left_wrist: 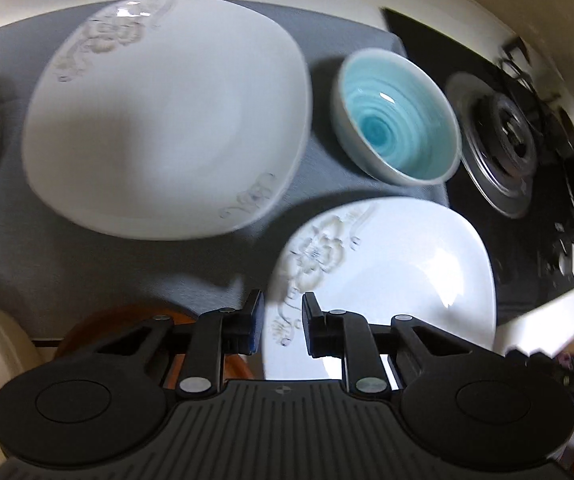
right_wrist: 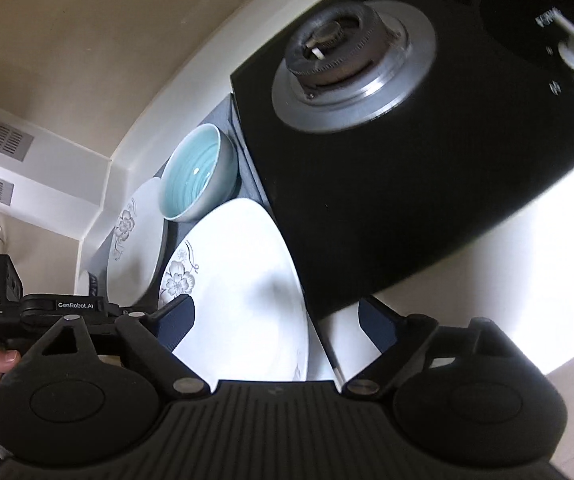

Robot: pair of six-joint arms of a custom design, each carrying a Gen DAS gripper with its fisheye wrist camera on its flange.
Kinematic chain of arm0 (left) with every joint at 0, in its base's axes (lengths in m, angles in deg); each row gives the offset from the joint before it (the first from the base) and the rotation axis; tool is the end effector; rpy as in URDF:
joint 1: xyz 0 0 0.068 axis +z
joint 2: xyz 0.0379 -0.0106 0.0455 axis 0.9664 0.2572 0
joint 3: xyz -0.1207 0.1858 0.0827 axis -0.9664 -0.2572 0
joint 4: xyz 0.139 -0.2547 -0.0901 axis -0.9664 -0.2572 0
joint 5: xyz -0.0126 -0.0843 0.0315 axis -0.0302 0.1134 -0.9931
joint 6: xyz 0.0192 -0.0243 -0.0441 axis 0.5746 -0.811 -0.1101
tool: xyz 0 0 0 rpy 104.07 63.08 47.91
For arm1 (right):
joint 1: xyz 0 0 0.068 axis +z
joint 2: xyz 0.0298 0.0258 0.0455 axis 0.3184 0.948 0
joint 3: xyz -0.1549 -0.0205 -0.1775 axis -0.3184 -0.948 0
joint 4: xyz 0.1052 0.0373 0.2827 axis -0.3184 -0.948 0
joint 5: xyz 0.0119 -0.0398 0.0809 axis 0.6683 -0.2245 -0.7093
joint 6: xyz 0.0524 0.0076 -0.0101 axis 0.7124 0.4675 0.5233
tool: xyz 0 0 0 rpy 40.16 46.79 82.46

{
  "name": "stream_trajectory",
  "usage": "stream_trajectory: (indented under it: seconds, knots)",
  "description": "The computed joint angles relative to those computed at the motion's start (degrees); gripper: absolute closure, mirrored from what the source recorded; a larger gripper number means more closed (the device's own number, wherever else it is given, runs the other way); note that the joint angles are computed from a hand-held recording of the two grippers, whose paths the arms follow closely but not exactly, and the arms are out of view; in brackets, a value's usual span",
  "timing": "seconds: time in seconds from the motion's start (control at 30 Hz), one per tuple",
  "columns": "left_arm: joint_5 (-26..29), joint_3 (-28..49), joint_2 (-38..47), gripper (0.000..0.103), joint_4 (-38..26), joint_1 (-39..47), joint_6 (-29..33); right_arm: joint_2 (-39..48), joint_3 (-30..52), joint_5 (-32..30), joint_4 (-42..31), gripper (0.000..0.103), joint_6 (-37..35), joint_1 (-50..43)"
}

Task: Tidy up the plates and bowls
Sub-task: 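Lower both grippers onto the rim of the front white floral plate and close, then lift the floral plate with both grippers and carry it toward the other floral plate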

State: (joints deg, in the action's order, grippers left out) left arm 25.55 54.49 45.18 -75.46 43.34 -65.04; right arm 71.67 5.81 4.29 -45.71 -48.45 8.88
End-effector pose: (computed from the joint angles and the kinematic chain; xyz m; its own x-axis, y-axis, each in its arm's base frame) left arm 0.2152 -0.1371 0.1733 -0.9719 -0.1693 -0.1638 -0.1231 0.9578 -0.2597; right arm 0.1433 -0.0022 0.1325 -0.8986 0.3800 -0.2195 0.1549 0.7427 0.6515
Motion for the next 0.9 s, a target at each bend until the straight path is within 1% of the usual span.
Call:
stream_trajectory:
  seconds: [0.03, 0.07, 0.1, 0.17, 0.2, 0.27, 0.3, 0.33, 0.4, 0.43, 0.47, 0.53, 0.6, 0.63, 0.67, 0.7, 0.73, 0.8, 0.83, 0.9]
  knots:
    - [-0.3, 0.1, 0.6, 0.081, 0.1, -0.5, -0.1, 0.1, -0.5, -0.3, -0.3, 0.019, -0.7, -0.9]
    - [0.5, 0.4, 1.9, 0.081, 0.2, -0.8, 1.2, -0.7, -1.0, 0.4, -0.3, 0.023, -0.1, -0.9]
    - [1.1, 0.6, 3.1, 0.078, 0.6, -1.2, 2.0, -0.8, -1.8, 0.1, 0.2, 0.030, 0.2, -1.3]
    - [1.6, 1.5, 6.7, 0.078, 1.7, -1.9, 2.5, 0.9, -2.7, -2.7, 0.9, 0.032, 0.3, -2.5]
    - [2.3, 1.5, 8.0, 0.075, 2.3, -1.8, 2.3, 2.1, -3.1, -3.9, 1.6, 0.032, 0.6, -2.7]
    - [4.7, 0.5, 8.4, 0.072, 3.9, -0.4, 0.8, 2.0, -3.6, -3.0, 2.1, 0.032, 1.5, -0.9]
    - [4.7, 0.3, 8.2, 0.072, 4.2, -0.1, 0.3, 1.6, -3.9, -2.5, 2.3, 0.033, 1.5, 0.1]
    - [4.8, 0.6, 8.5, 0.072, 4.1, 0.1, 0.4, 1.9, -4.2, -2.6, 3.0, 0.038, 1.7, 0.7]
    - [4.9, 1.4, 9.3, 0.072, 3.7, 0.2, 1.2, 2.4, -5.5, -5.1, 4.1, 0.043, 1.9, 0.2]
    - [5.1, 1.5, 9.3, 0.072, 3.5, 0.3, 1.1, 2.6, -6.3, -7.2, 4.8, 0.051, 2.0, -0.3]
    - [5.6, 1.6, 9.3, 0.072, 3.2, 0.5, 1.0, 2.3, -6.9, -7.7, 5.0, 0.054, 2.4, -0.3]
    - [6.6, 1.9, 8.6, 0.072, 3.0, 0.9, 0.6, -0.1, -7.4, -5.7, 4.8, 0.057, 3.5, 1.1]
    - [7.6, 1.5, 6.3, 0.072, 3.1, 0.7, 0.2, -2.0, -6.9, -4.0, 2.3, 0.059, 1.6, 0.6]
    - [8.1, 1.4, 5.2, 0.072, 3.1, 0.5, 0.3, -2.9, -6.6, -4.2, 0.6, 0.059, -0.5, -0.8]
    - [8.2, 1.3, 4.6, 0.072, 3.2, 0.2, 0.4, -2.1, -6.2, -5.2, -0.4, 0.059, -3.5, -2.8]
    - [8.3, 1.3, 4.4, 0.072, 3.4, 0.0, 0.6, 0.5, -5.6, -6.4, -0.9, 0.063, -6.9, -5.5]
    - [8.5, 1.3, 4.8, 0.072, 3.7, -0.2, 0.8, 3.6, -4.8, -7.2, -1.1, 0.069, -9.5, -7.9]
    - [9.3, 1.2, 6.0, 0.072, 4.2, -0.2, 0.5, 9.1, -3.8, -8.3, -1.0, 0.075, -13.4, -11.8]
    - [9.8, 1.1, 7.0, 0.073, 4.5, -0.3, 0.2, 10.4, -3.6, -8.6, -0.7, 0.076, -14.3, -12.8]
    - [11.0, 0.6, 8.3, 0.073, 5.0, 0.0, -0.5, 10.3, -3.9, -8.2, -0.2, 0.076, -14.3, -12.6]
